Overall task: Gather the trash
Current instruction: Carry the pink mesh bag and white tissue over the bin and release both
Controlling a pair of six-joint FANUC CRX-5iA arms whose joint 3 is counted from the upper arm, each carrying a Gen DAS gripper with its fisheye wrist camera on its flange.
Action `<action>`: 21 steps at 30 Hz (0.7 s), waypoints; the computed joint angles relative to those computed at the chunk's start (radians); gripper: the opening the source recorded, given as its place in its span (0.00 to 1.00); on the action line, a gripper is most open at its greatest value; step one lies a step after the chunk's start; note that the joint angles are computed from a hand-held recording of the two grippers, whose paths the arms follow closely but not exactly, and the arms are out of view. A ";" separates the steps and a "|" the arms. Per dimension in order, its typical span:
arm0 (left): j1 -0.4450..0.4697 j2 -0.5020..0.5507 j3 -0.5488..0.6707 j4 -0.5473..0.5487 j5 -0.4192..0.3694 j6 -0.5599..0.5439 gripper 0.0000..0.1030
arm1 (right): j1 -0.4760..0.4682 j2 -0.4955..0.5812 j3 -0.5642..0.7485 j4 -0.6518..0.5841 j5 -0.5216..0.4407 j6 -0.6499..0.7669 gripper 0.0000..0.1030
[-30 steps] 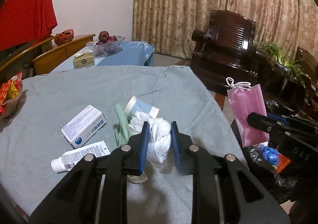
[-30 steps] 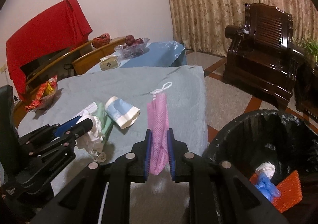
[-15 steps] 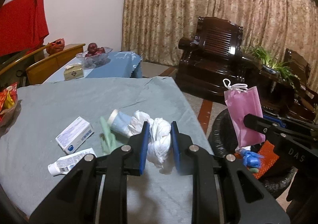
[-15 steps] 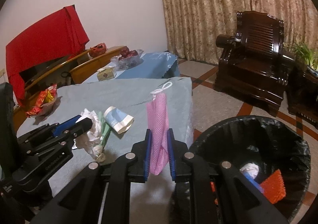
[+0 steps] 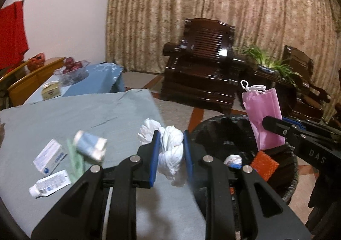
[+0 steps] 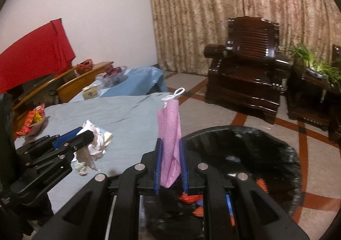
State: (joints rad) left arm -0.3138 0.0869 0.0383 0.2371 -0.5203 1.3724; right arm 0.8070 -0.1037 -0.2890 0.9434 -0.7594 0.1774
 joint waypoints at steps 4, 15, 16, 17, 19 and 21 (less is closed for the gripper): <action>-0.031 0.038 0.024 0.045 0.005 -0.046 0.20 | -0.019 -0.036 -0.035 0.003 -0.022 -0.011 0.15; -0.112 0.171 0.113 0.152 -0.008 -0.146 0.21 | -0.085 -0.078 -0.087 -0.034 -0.052 -0.005 0.15; -0.117 0.184 0.125 0.153 -0.014 -0.146 0.21 | -0.092 -0.078 -0.090 -0.039 -0.052 0.000 0.15; -0.124 0.204 0.145 0.151 -0.023 -0.144 0.21 | -0.099 -0.077 -0.093 -0.045 -0.051 0.002 0.15; -0.132 0.229 0.172 0.144 -0.035 -0.140 0.21 | -0.112 -0.080 -0.100 -0.058 -0.043 0.006 0.15; -0.141 0.261 0.210 0.128 -0.049 -0.131 0.21 | -0.125 -0.081 -0.107 -0.070 -0.037 0.008 0.15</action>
State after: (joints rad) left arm -0.4547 0.3476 0.2483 0.3652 -0.5697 1.2410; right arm 0.6825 -0.1845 -0.3957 0.8730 -0.7968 0.1859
